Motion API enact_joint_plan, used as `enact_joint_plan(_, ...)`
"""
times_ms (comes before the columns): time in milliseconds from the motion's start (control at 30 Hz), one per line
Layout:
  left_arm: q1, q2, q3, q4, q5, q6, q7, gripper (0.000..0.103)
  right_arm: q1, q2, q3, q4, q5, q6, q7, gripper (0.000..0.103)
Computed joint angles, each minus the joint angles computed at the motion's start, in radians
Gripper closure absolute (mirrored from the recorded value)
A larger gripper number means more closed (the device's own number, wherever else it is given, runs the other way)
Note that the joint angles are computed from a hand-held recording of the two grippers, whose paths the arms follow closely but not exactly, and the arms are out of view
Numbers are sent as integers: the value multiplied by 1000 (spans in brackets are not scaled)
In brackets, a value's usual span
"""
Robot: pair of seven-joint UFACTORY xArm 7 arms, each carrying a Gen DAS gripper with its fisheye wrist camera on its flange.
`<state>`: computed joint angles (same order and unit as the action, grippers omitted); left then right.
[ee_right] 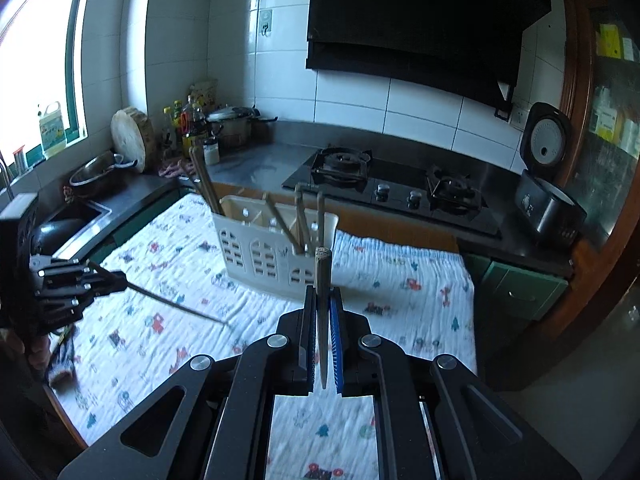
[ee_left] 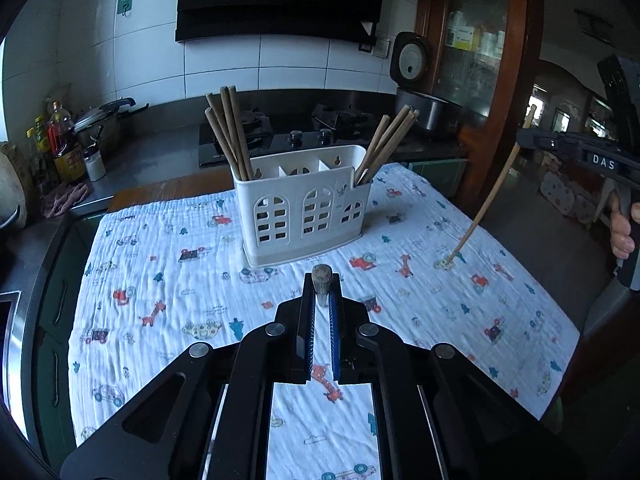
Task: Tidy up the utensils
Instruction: 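Carry both chopsticks up and lower them into the white holder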
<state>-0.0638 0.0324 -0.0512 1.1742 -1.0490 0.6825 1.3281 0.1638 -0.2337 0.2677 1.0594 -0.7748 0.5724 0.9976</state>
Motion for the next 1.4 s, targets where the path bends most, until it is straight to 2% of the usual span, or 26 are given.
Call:
enact_joint_plan(167,4,27,-6,89,11,38,-34,98,-3,62,-19,130,0,28,-42,96)
enact_joint_plan(333,2,41,-20,191,11,42,-47,98,14,143,-46,270,-53,50,-43,96)
enact_joint_plan(467,-4,69,-35,293,17,20,-66,98,42,208,-83,365,-76,42,-48,96)
enact_joint_plan(567,-6,116,-49,389,44,7,-118,98,68,260,-111,433,-87,46,-62,96)
enact_joint_plan(733,-7,186,-86,497,100,-67,-179,98,116,332,-156,521,-105,65,-85,96)
enact_joint_plan(800,-5,215,-102,531,113,-102,-201,98,125,350,-175,534,-92,47,-92,96)
enact_joint_plan(867,0,256,-116,583,140,-93,-243,98,132,375,-190,553,-73,37,-108,96)
enact_joint_plan(1133,-1,375,-159,678,288,-144,-375,98,152,439,-242,569,-12,-24,-138,96)
enact_joint_plan(1400,9,453,-182,735,400,-119,-464,98,168,475,-269,575,28,-21,-163,96)
